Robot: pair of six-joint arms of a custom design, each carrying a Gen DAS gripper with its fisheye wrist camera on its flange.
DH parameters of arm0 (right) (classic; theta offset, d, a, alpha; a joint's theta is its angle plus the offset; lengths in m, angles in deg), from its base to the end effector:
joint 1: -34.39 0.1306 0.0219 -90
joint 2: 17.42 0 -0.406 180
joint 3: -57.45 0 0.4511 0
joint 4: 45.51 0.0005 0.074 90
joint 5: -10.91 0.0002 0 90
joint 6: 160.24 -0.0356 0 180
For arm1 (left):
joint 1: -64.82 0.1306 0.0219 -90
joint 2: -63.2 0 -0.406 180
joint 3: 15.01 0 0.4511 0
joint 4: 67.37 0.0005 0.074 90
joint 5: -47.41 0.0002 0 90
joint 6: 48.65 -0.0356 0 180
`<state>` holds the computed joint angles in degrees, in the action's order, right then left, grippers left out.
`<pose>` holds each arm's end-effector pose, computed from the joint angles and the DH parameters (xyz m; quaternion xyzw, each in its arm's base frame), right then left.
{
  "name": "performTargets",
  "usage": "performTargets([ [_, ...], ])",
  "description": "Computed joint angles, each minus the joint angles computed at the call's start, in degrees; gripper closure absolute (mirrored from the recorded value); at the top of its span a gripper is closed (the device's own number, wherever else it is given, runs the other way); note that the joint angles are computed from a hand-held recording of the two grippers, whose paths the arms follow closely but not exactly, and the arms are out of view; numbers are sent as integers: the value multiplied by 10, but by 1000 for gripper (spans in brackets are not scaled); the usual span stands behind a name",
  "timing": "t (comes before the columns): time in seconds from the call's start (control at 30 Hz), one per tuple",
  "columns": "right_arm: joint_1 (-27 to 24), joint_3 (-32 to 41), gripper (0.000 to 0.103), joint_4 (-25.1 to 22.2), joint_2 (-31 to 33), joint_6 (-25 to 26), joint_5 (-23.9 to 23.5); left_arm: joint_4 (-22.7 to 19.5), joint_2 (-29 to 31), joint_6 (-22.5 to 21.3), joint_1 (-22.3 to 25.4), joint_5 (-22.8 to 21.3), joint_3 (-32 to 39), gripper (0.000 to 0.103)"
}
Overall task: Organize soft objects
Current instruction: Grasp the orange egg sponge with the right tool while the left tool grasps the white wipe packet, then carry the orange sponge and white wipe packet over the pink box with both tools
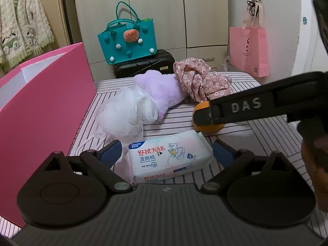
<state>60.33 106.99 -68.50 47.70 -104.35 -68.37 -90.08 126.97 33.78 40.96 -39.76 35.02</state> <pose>0.3365 0.1557 0.3097 0.1043 0.8919 0.1433 0.4161 0.3362 -0.1512 0.3224 0.2524 0.8561 -0.0856 0.4427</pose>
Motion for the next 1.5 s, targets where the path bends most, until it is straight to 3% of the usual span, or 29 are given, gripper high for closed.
performTargets([
  [0.1,-3,-18,48,9,-21,-26,-12,-10,4,7,0,3,4,4],
  [0.27,10,-47,48,20,-64,-69,23,-27,12,2,-17,-21,8,4],
  [0.5,36,-48,48,-10,-78,-70,71,-17,23,28,-28,-51,13,4],
  [0.6,32,-57,48,-2,-89,-72,63,-26,29,52,-15,-27,18,8],
  [0.63,33,-59,48,-1,-91,-73,62,-24,26,54,-13,-25,17,15],
  [0.73,42,-61,48,-4,-92,-77,67,-20,18,40,-11,-22,10,21],
  [0.9,58,-62,48,-16,-98,-90,84,-27,3,50,9,12,4,22],
  [1.3,128,-62,48,-58,-117,-142,150,-72,-60,30,51,86,-15,22],
  [1.5,168,-54,48,-108,-131,-171,201,-105,-86,6,88,135,-11,22],
])
